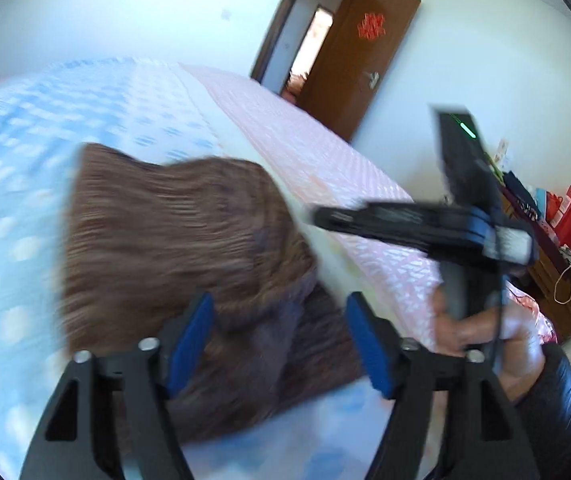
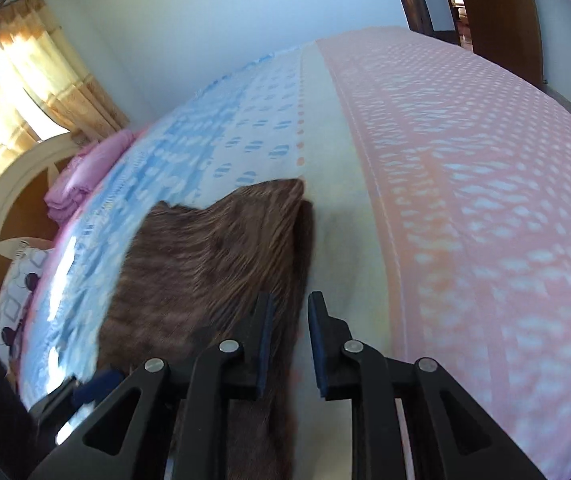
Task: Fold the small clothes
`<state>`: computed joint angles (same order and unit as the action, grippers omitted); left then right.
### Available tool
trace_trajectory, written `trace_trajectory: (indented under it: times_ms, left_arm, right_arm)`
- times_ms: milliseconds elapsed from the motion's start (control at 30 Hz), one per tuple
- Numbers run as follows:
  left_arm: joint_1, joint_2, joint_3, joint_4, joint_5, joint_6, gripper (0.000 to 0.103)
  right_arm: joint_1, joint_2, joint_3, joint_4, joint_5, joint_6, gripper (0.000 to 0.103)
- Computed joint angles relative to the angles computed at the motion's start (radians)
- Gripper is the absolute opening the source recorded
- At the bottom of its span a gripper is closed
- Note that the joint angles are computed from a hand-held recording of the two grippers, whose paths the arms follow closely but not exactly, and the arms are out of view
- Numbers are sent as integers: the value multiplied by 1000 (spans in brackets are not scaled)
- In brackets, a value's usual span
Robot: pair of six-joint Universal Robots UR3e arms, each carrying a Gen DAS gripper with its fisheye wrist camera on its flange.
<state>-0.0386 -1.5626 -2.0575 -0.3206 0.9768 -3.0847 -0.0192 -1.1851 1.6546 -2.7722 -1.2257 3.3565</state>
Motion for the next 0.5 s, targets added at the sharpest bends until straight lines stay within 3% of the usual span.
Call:
trace_trajectory:
  times_ms: [33, 100, 167, 367, 500]
  left_arm:
    - [47, 67, -64, -8, -9, 26, 72]
    - [124, 175, -152, -36, -5, 54, 72]
    - [207, 245, -202, -85, -29, 82, 72]
    - [241, 296, -212, -163, 56, 83, 72]
    - [197, 230, -216, -57, 118, 99, 72]
  right_arm:
    - [1, -57, 83, -37, 11, 5, 19]
    - [13, -148, 217, -95, 26, 31, 29]
    - [38, -198, 308, -165, 29, 85, 52]
    - [110, -203, 355, -248, 13, 214, 55]
    - [157, -209, 312, -252, -98, 258, 55]
